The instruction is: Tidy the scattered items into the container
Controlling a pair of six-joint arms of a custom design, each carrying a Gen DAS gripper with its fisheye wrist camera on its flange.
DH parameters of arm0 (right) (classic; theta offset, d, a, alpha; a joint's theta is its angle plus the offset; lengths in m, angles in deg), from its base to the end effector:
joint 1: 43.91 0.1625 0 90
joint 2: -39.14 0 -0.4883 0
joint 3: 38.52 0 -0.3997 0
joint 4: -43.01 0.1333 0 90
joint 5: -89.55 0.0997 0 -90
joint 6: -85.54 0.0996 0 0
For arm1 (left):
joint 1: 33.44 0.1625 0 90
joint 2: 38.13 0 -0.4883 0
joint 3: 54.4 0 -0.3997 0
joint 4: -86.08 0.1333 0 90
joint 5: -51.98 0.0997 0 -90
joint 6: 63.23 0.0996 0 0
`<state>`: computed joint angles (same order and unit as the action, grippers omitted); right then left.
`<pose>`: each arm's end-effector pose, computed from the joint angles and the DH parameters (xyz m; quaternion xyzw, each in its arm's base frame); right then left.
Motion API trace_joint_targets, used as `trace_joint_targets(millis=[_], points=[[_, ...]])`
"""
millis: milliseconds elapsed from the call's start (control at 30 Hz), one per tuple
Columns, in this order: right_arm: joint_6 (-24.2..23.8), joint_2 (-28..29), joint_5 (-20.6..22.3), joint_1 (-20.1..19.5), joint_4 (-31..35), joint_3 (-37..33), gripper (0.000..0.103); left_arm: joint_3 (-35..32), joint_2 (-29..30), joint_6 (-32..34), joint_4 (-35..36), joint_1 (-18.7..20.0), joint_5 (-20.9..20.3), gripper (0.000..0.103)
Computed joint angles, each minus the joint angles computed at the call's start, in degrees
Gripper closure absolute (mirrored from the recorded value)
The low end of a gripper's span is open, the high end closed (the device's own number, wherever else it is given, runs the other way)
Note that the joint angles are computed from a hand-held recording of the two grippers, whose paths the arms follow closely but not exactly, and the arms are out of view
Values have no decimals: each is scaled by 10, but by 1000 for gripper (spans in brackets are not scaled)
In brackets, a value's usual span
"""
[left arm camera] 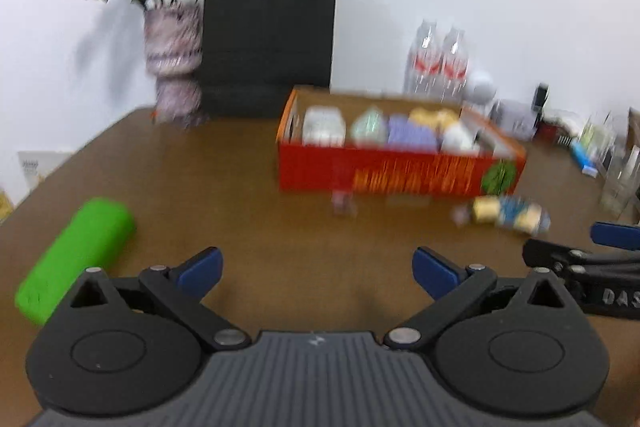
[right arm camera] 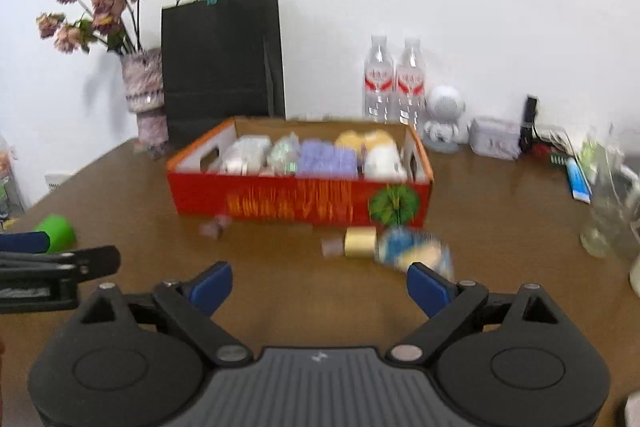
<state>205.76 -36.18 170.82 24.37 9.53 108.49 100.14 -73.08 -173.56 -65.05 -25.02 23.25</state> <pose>0.0398 -0.3011 0.1162 0.3239 -0.8371 0.3746 0.2324 -0.1796 -0.2496 -0.0154 0.0546 0.7891 -0.4859 0.3718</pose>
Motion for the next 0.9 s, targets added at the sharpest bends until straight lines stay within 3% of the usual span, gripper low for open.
trace_joint_targets(millis=[100, 167, 433, 533, 600, 900], points=[[-46, 11, -26, -53, -24, 24, 9, 22, 77, 17, -141, -16, -23, 0], [-59, 22, -34, -75, -53, 36, 8, 21, 102, 39, -178, -14, -32, 0], [-47, 64, 6, -75, -63, 18, 8, -3, 121, 99, -196, 28, -43, 0], [-42, 81, 36, -60, -66, 6, 8, -10, 123, 92, -171, 30, -40, 0], [-35, 88, 34, -63, -84, 8, 0, -8, 127, 91, -175, 30, -37, 0], [-27, 90, 39, -60, -79, 1, 0, -11, 126, 99, -172, 34, -35, 0]])
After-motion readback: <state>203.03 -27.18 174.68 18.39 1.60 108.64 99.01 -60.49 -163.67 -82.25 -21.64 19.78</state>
